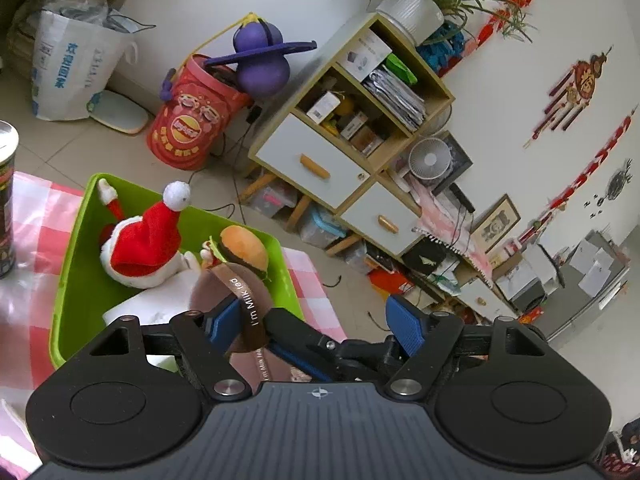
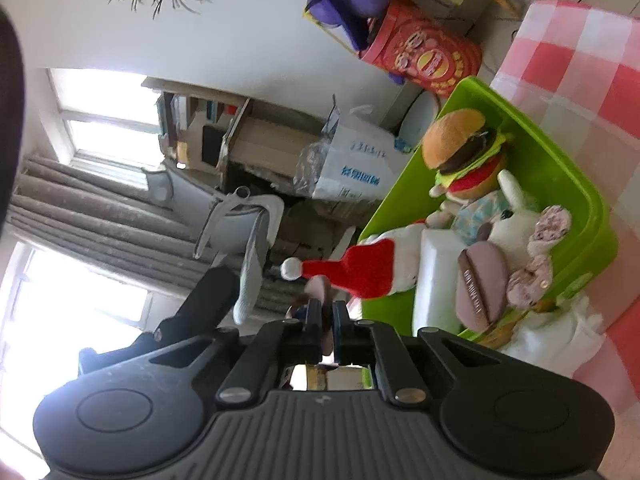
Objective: Organize soft objects
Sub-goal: 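Lower the discs into the green bin and open both grippers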
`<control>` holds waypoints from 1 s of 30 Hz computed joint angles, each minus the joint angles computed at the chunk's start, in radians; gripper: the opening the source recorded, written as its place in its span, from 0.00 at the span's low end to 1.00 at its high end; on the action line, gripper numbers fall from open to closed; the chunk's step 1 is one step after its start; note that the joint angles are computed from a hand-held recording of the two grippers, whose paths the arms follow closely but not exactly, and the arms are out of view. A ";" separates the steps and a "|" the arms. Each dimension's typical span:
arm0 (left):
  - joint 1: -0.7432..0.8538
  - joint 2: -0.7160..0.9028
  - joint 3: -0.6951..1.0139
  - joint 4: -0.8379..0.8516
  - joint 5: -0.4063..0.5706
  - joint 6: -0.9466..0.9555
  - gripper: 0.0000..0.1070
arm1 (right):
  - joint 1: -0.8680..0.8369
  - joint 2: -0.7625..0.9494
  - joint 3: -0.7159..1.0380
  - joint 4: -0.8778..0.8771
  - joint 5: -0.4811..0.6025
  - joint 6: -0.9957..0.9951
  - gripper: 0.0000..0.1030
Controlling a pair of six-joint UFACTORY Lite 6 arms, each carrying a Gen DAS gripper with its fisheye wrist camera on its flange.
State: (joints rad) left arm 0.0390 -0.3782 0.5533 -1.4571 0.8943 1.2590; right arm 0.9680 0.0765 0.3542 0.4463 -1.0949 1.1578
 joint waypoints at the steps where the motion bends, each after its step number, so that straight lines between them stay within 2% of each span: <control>1: 0.003 -0.006 -0.004 0.006 -0.006 0.000 0.70 | 0.007 -0.004 0.000 0.030 0.013 -0.012 0.00; 4: 0.020 -0.011 -0.011 0.022 -0.010 0.006 0.71 | 0.020 -0.016 0.000 0.127 0.059 -0.065 0.00; 7: 0.041 -0.026 -0.027 0.058 -0.037 0.012 0.71 | 0.009 -0.005 -0.012 0.149 0.068 -0.078 0.00; 9: 0.056 -0.030 -0.037 0.074 -0.048 0.013 0.71 | -0.006 -0.011 -0.006 0.162 0.130 -0.087 0.00; 11: 0.071 -0.033 -0.049 0.089 -0.057 0.011 0.71 | -0.005 -0.023 -0.011 0.203 0.168 -0.116 0.10; 16: 0.118 -0.085 -0.083 0.162 -0.062 -0.015 0.71 | 0.014 -0.099 -0.041 0.283 0.219 -0.191 0.12; 20: 0.216 -0.182 -0.132 0.252 -0.007 -0.042 0.72 | 0.102 -0.233 -0.057 0.507 0.303 -0.447 0.13; 23: 0.324 -0.271 -0.177 0.318 0.064 -0.060 0.73 | 0.190 -0.328 -0.069 0.699 0.321 -0.637 0.17; 28: 0.569 -0.427 -0.258 0.447 0.224 -0.052 0.75 | 0.411 -0.429 -0.046 1.094 0.246 -0.976 0.28; 30: 0.667 -0.470 -0.280 0.497 0.284 -0.028 0.75 | 0.480 -0.430 -0.022 1.198 0.210 -1.054 0.33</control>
State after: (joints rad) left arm 0.7064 -0.8477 0.2729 -0.9601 1.1787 1.2309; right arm 1.4478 -0.3535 0.3319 1.6441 -0.8854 0.1039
